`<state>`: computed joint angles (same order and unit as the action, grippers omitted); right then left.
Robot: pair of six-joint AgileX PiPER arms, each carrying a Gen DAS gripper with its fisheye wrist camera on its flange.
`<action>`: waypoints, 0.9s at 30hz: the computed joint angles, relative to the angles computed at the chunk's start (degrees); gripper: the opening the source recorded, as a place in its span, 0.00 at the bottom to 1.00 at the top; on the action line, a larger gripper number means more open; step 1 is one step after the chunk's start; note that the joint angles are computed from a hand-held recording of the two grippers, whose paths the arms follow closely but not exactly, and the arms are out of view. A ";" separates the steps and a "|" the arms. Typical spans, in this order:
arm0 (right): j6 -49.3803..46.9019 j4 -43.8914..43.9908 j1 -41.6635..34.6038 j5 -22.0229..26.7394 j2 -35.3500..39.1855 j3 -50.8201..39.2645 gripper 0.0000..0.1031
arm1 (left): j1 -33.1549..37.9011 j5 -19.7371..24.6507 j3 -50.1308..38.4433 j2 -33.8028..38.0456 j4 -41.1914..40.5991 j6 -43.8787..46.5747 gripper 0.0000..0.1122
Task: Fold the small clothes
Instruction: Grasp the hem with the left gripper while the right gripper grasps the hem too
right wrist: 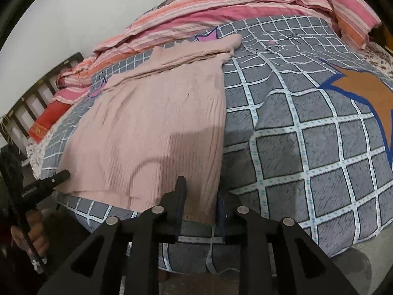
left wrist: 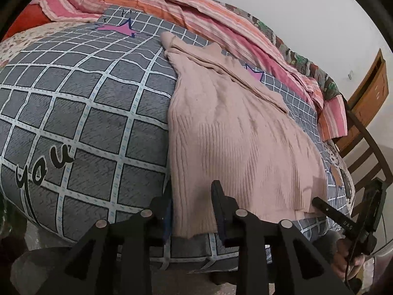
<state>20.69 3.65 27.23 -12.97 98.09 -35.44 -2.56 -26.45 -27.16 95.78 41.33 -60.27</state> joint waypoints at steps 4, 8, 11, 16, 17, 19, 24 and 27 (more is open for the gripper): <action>1.13 -2.41 -0.39 0.98 -1.68 0.20 0.05 | 3.44 -3.66 3.23 -4.41 2.21 -4.75 0.05; 14.28 -15.03 -3.60 -2.30 -9.07 5.43 0.04 | 7.57 -5.30 4.82 -10.49 11.65 -12.65 0.05; 23.04 -24.12 -4.95 -0.73 -12.15 5.45 0.04 | 9.32 -5.61 4.60 -14.02 17.48 -18.36 0.05; 31.14 -32.05 -4.34 1.27 -15.35 3.08 0.04 | 9.51 -4.34 1.52 -17.44 24.42 -26.93 0.05; 33.36 -33.99 -4.27 1.94 -15.63 1.99 0.04 | 9.00 -3.44 0.71 -17.81 24.87 -27.82 0.05; 37.31 -37.63 -4.85 1.81 -15.85 0.58 0.04 | 8.47 -2.37 -1.34 -18.23 26.52 -30.10 0.05; 48.93 -48.38 -7.83 -0.01 -14.25 -4.81 0.04 | 7.29 2.32 -7.95 -18.07 28.92 -34.74 0.05; 54.35 -53.08 -9.28 0.17 -12.55 -9.64 0.04 | 7.28 3.73 -13.40 -16.06 30.95 -37.86 0.05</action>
